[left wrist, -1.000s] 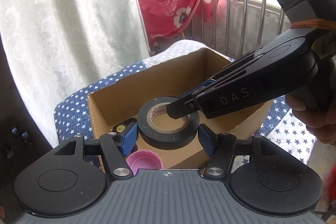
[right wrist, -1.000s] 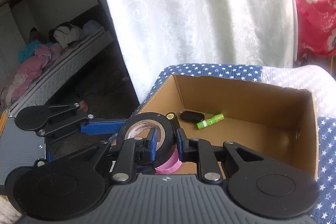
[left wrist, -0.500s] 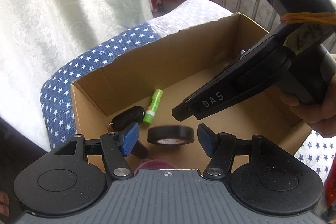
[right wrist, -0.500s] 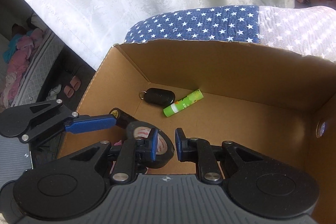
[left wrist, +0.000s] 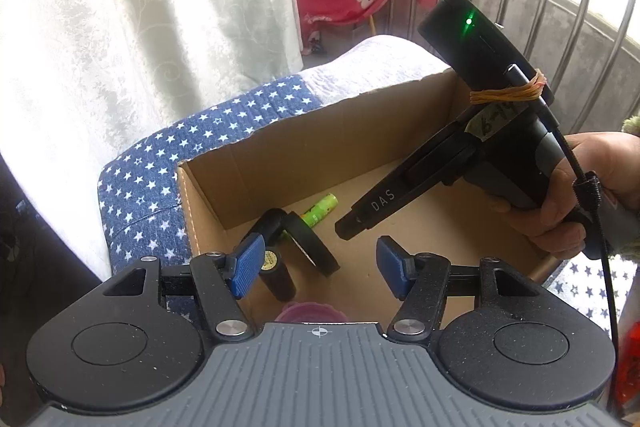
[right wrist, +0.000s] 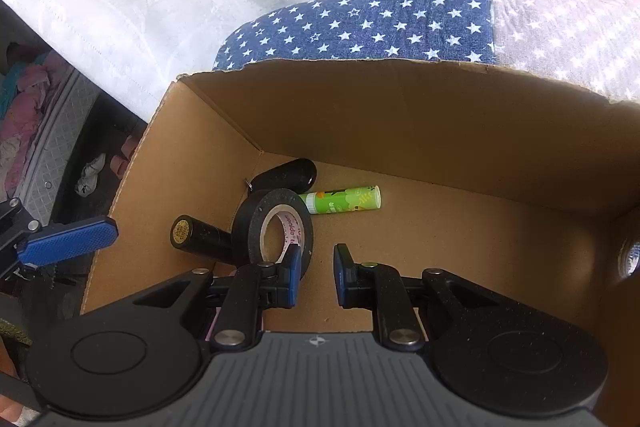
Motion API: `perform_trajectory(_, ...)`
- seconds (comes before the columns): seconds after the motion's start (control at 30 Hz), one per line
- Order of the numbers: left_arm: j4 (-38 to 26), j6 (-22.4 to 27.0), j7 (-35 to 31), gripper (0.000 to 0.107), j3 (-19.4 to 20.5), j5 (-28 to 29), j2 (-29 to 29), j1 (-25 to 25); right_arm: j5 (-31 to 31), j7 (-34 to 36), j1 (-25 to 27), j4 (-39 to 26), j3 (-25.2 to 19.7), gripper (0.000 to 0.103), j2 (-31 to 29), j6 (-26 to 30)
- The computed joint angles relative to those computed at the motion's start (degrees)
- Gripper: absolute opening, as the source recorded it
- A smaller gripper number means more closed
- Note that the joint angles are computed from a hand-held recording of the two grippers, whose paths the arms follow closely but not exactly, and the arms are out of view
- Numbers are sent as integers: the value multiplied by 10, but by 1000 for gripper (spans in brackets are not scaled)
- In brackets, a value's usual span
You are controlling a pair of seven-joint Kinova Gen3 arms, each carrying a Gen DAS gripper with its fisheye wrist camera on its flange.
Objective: Organize rigid objects
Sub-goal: 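Carry the tape roll into the box and open the right gripper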
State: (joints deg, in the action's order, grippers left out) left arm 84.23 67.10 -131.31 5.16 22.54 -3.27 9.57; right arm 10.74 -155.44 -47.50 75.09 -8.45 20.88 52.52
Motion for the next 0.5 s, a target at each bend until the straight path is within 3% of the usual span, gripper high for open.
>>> perform_trajectory(0.5, 53, 6, -66, 62, -65, 81, -71, -30, 56, -40, -37, -16, -3, 20, -17, 43)
